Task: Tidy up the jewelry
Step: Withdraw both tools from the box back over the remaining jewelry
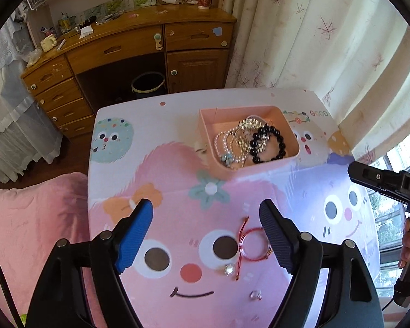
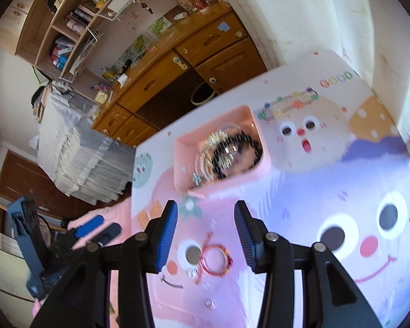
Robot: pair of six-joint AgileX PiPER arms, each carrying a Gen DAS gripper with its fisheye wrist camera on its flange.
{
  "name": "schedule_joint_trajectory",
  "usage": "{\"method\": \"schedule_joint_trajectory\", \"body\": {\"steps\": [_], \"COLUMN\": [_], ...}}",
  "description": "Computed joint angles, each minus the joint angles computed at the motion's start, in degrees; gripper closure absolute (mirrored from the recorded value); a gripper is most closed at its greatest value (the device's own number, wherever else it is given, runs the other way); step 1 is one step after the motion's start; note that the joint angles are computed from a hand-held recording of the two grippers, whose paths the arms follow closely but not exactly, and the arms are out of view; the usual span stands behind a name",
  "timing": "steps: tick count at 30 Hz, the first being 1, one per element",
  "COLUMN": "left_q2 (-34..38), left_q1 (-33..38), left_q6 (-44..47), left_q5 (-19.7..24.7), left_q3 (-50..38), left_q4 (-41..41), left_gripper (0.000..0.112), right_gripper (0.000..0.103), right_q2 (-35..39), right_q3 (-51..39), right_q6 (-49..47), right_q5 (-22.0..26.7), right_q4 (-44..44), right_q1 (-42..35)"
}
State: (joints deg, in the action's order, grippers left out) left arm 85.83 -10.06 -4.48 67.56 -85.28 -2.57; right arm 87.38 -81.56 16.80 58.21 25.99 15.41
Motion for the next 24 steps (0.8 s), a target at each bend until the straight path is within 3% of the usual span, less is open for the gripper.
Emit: {"method": "schedule_joint_trajectory", "body": {"steps": [12,24], "left_q2": [-12.82,-19.61], "left_q1": [6.66,7.74], "left_q6": [8.59,24.53], "left_q5": [1.07,-4.62], "left_q3": [15.4,29.2], "left_q4": [-5.53,-5.41], "left_gripper": [0.033,0.032], "right_gripper": [0.059,0.059], "right_q2": [-12.18,-15.43], "right_q3": [14.53,22.05], "right_q6": [13.98,34.74], "right_q5": [-1.57,-0.71], "right_q4": [-15.89,-40.76], "right_q1": [16.15,46.31]}}
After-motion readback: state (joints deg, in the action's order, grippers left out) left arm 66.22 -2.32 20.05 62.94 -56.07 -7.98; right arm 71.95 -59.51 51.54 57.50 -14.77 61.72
